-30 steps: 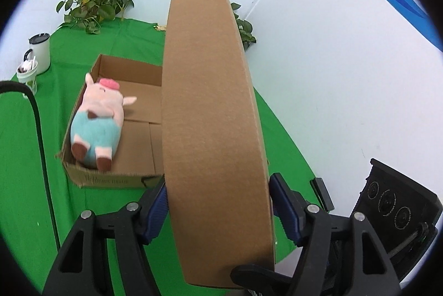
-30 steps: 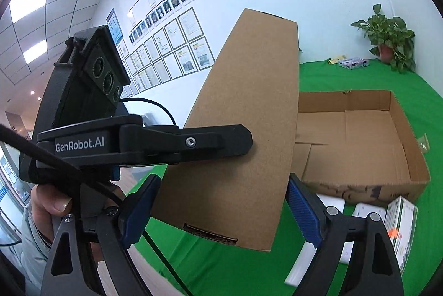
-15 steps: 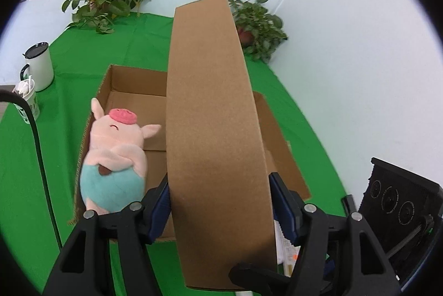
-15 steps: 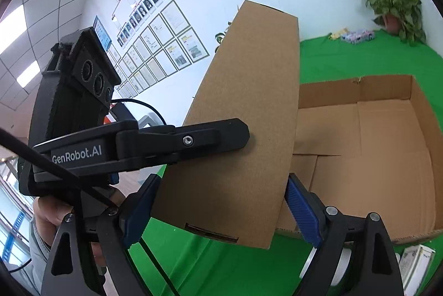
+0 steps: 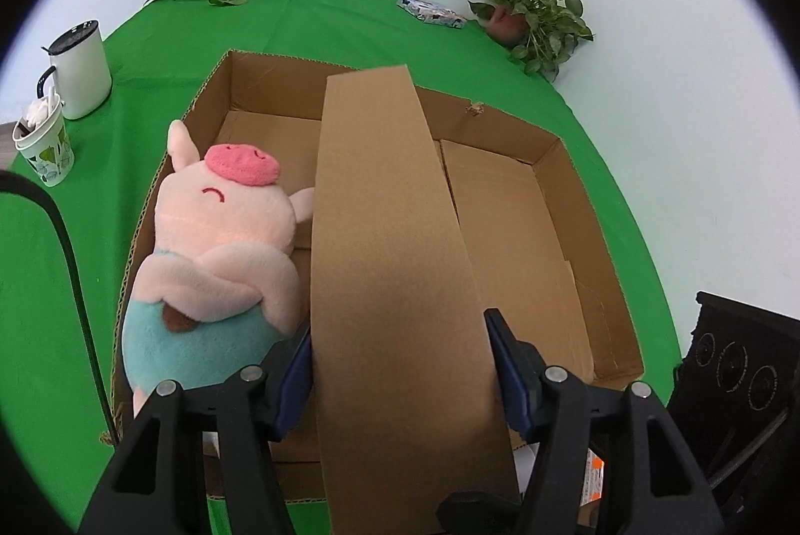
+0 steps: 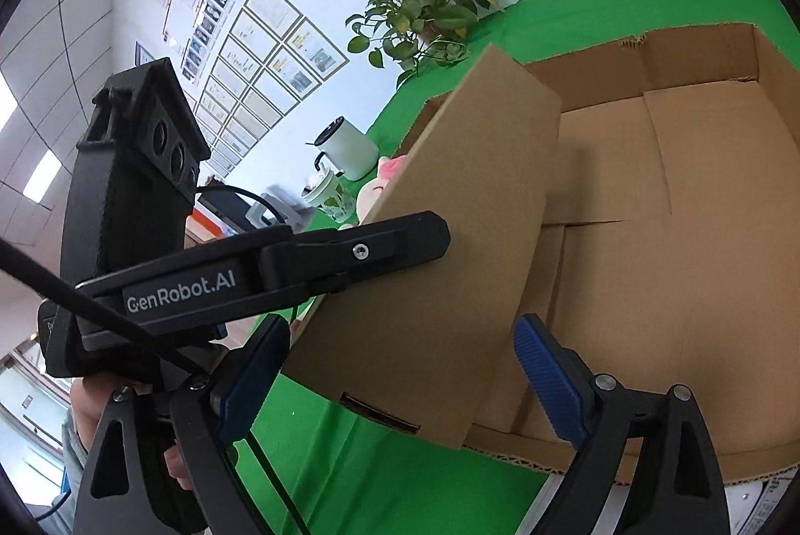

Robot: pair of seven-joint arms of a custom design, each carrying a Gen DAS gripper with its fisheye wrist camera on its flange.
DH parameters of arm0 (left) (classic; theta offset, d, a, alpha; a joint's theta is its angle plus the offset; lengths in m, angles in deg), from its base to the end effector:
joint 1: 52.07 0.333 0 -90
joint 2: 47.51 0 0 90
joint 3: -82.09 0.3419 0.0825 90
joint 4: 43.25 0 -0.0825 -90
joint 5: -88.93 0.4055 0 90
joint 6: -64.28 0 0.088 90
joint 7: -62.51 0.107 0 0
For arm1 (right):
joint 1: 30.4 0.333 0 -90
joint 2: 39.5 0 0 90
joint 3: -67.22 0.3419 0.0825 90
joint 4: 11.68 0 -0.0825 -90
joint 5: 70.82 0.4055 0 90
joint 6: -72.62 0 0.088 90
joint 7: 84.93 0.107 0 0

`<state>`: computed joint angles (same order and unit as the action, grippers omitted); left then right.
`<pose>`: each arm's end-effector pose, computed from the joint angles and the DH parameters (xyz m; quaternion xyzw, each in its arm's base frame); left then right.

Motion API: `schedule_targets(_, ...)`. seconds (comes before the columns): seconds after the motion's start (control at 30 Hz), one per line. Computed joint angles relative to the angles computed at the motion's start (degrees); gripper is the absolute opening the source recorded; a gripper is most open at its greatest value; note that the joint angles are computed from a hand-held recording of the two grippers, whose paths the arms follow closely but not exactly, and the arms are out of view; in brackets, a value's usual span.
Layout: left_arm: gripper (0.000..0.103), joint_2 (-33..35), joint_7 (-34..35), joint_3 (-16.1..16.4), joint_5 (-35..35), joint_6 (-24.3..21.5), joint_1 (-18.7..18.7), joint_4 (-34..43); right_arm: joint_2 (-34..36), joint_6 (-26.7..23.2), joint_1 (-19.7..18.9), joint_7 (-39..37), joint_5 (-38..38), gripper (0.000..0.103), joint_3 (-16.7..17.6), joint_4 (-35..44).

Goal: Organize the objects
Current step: 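Lift the brown box and carry it over the open box with the left gripper, then lower the brown box beside the plush pig and open the left gripper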

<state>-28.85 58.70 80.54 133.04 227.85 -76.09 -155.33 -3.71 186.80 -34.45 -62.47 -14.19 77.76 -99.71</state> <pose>0.5893 -0.3223 0.3750 -0.8149 0.4761 -0.3053 0.1267 0.7276 0.1110 0.3192 -0.8086 0.3545 0.1882 0.4301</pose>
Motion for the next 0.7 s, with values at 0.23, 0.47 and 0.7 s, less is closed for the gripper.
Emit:
schedule_targets(0.23, 0.061, 1.64, 3.03, -0.69, -3.87, -2.64, 0.24, 2.49, 2.82, -1.13, -0.42, 0.69, -0.61, 0.089, 0.4, 3.47)
schedule_targets(0.47, 0.061, 1.81, 5.06, -1.69, -6.63, -5.7, 1.48, 3.04, 6.15, -5.34, -0.68, 4.11, -2.31, 0.089, 1.06, 8.03)
schedule_targets(0.7, 0.059, 4.12, 11.99, -3.71, -14.45, -8.19, 2.35, 3.34, 7.45, -3.76, 0.87, 8.51, -8.01, 0.09, -0.4, 7.93)
